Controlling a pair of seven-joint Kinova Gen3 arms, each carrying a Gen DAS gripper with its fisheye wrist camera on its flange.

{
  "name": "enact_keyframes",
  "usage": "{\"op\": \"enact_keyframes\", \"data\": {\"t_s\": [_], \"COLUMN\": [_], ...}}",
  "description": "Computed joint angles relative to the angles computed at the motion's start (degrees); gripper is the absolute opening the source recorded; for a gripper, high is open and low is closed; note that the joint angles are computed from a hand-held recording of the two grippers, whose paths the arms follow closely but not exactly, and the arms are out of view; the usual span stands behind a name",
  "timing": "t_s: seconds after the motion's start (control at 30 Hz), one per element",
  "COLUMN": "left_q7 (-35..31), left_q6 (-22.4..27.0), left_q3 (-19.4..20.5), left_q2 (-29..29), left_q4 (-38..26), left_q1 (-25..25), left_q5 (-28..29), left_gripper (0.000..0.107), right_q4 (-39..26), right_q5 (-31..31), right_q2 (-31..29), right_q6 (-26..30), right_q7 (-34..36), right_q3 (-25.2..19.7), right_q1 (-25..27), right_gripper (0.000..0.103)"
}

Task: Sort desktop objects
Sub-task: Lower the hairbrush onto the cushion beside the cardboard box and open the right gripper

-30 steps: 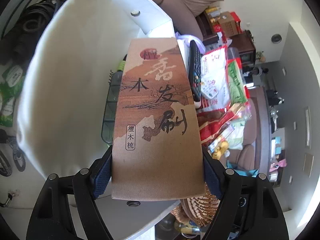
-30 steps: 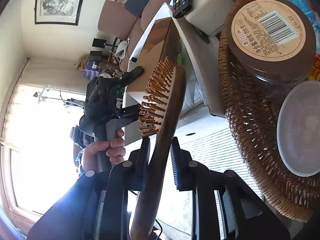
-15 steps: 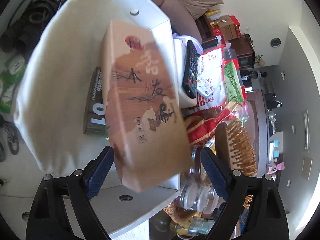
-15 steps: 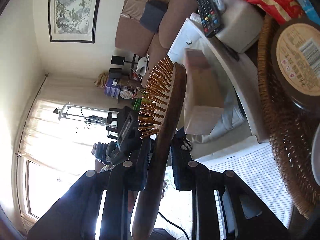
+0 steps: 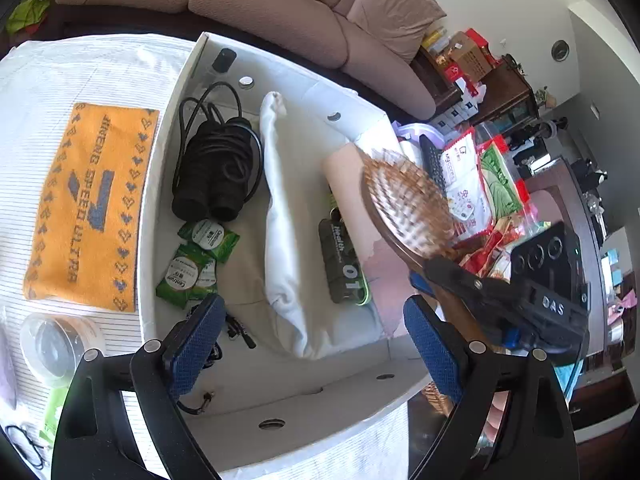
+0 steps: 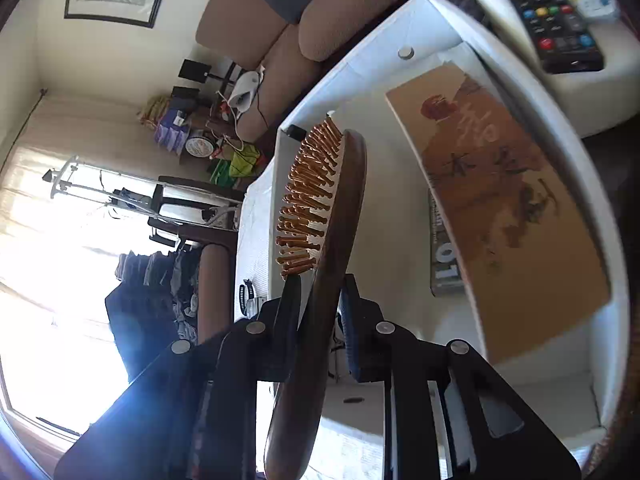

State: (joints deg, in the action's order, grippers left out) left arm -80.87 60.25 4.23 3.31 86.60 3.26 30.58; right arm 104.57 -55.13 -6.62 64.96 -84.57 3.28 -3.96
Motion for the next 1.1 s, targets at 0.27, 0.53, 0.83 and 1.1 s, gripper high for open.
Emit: {"op": "enact_keyframes", "data": {"t_s": [0.27,0.53,0.83,1.1], "left_q7": [1.55,0.72,1.85,7.52], "left_q6": [0.83,1.25,0.4,0.67], "left_q3": [-0.57,1.81,4.09,4.13], "left_q2": [0.85,1.32,-0.81,-1.29], "left_q4": [-2.8,-2.72,-1.5,-1.85], "left_q1": [5.52,4.31,4.52,10.63], "left_q5": [-11.87,-11.95,-13.79,-24.79], "left_gripper": [0.093,0.093,0.093,0.103], "right_q4": [-6.6,-17.22,-19.68,-16.39], "right_q5": [16.42,34.39,42.53,53.53], "right_q2": [8.23,5.57,3.29,-0.93], "right_q6": [-3.58,5.67,13.7,13.43], "right_q7": [-9.42,-17.82,-19.67,-26.11], "right_q3": [-0.45,-9.53,-19.55,-23.75], "right_q1": [-13.16,-9.6,-4.58,-8.6], "right_gripper": [0.025,0.031,0.033,0.033]}}
